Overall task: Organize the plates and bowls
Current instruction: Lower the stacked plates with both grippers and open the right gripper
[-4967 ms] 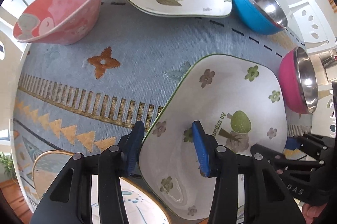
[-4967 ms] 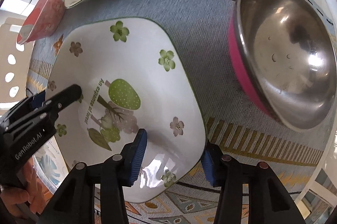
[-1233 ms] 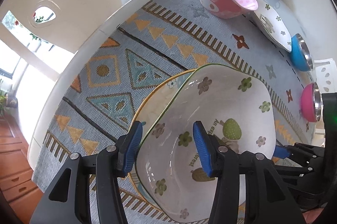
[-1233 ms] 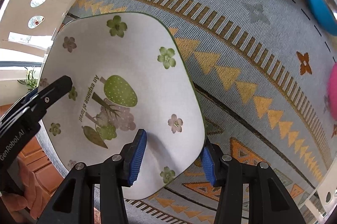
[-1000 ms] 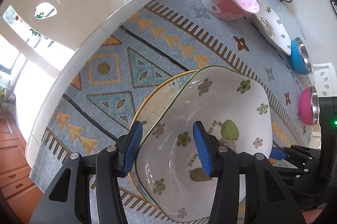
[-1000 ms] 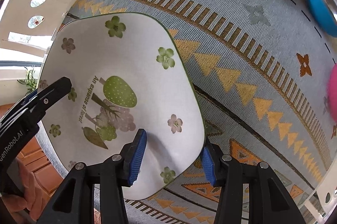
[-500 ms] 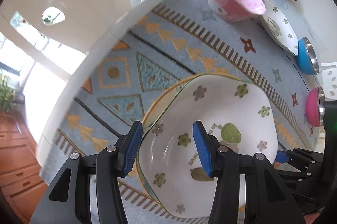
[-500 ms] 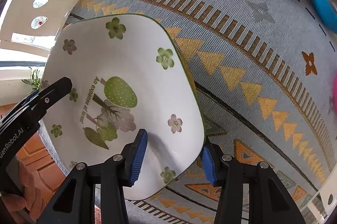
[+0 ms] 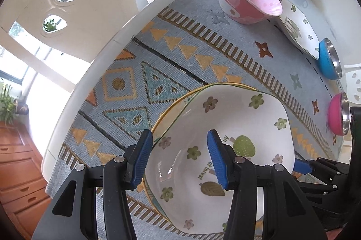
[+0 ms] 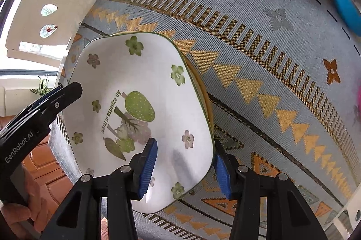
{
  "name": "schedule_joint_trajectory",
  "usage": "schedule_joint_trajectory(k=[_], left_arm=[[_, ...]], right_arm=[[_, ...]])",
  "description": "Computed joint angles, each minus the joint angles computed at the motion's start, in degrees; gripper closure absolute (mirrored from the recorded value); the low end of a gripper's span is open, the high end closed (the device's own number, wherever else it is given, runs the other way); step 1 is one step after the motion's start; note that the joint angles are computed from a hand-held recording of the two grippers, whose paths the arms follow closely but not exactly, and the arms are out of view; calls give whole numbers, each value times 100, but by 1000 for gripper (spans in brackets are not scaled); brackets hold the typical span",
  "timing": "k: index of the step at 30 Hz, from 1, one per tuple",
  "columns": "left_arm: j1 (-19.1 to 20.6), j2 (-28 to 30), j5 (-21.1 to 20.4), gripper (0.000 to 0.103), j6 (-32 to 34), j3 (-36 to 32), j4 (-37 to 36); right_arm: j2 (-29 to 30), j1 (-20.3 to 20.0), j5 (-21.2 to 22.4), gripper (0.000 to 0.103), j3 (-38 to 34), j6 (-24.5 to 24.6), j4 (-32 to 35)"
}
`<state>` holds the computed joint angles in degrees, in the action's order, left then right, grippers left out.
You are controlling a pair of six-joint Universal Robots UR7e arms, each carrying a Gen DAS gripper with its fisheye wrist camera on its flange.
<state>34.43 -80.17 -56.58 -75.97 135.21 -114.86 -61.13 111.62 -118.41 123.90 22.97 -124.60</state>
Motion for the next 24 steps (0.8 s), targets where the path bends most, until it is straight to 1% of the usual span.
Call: schedule_joint_trajectory(k=[12, 16, 24], left_arm=[[30, 173, 40, 56, 174, -158, -27], [49, 288, 65, 56, 338, -264, -89], [141, 517, 42, 55, 714, -447, -381]], right_arm=[[-349, -61, 33, 55, 40, -11, 115], [-529, -101, 184, 55, 1, -5, 157], [-886, -101, 71, 55, -92, 44, 245]])
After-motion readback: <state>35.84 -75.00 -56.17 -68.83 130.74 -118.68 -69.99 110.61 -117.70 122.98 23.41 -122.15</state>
